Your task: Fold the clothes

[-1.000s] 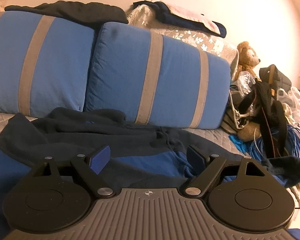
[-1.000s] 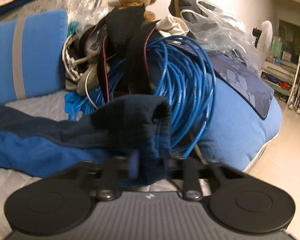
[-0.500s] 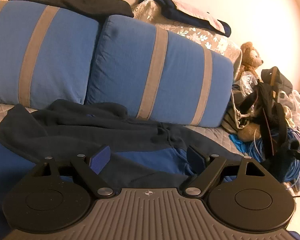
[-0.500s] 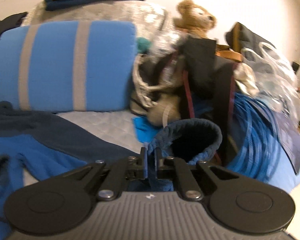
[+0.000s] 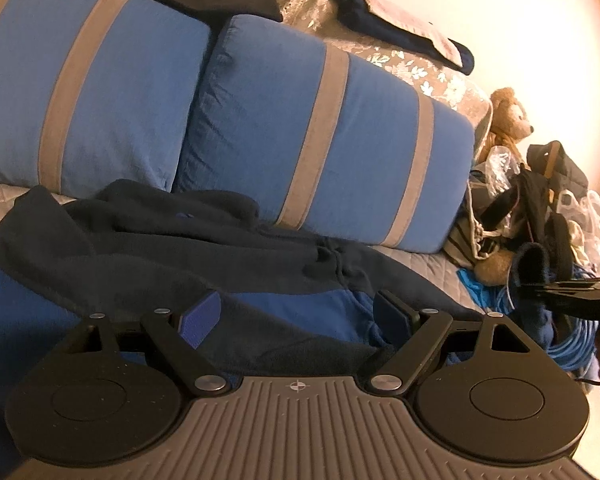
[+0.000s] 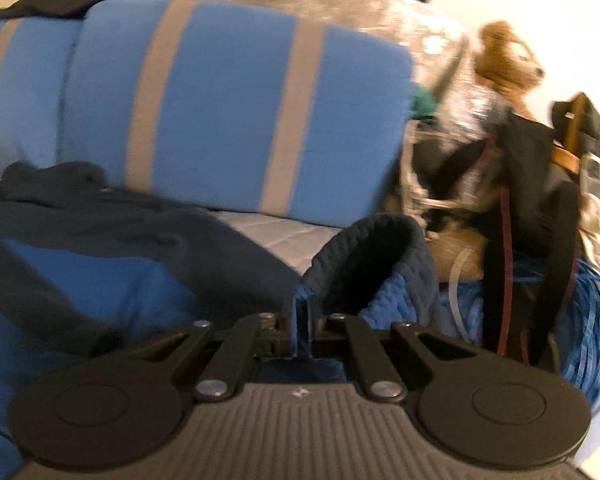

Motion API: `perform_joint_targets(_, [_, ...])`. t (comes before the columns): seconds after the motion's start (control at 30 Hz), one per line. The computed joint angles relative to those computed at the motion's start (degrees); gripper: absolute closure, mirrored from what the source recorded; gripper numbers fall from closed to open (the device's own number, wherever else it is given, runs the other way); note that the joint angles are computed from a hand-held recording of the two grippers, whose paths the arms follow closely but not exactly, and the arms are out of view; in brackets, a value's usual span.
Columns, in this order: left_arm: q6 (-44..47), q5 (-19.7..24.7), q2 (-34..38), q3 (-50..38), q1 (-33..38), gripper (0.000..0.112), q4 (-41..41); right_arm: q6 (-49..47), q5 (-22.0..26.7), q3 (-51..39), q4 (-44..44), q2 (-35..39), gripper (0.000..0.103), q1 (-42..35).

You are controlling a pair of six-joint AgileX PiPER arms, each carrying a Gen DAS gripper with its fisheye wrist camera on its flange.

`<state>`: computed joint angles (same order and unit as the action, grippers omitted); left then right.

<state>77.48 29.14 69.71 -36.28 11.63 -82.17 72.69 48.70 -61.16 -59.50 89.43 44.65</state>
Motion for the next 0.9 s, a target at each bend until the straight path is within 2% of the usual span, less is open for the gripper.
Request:
perform_joint_targets(0.37, [-0.5,-0.7,0.5,-0.3,-0.4,0.028,0.6,-12.1,-1.5,-15.7,7.8,10.9,0.101,4.4])
perform_joint_targets(0.5, [-0.4,0.2,1.1,-0.4,0.0,0.028,0.4,-16.8,-1.2,-21.2,11.6,14.9,0.102,4.9])
perform_joint_targets(0.7, [0.7,-0.6,0.9,-0.2,-0.5,0.028,-0.5,-20.8,-1.1,-26.1,14.6,18.0,0.102,6.7])
perform_joint_targets(0.77, [-0.2,-1.2,0.9,-0.2,-0.6,0.028,0.0,-22.2,-2.4,-26.3,15.5,17.8,0.102,6.9])
perform_joint_targets(0.8, [-0.6,-1.3,1.0,-0.3,-0.5,0.028,0.2,-22.9,-3.1,-26.3,16.0,17.7,0.097,7.0])
perform_joint_targets(0.9, [-1.4,-1.0,1.0,-0.4,0.0,0.028,0.4,-21.2,-5.5,-23.9,14.0,15.6,0.061,7.5])
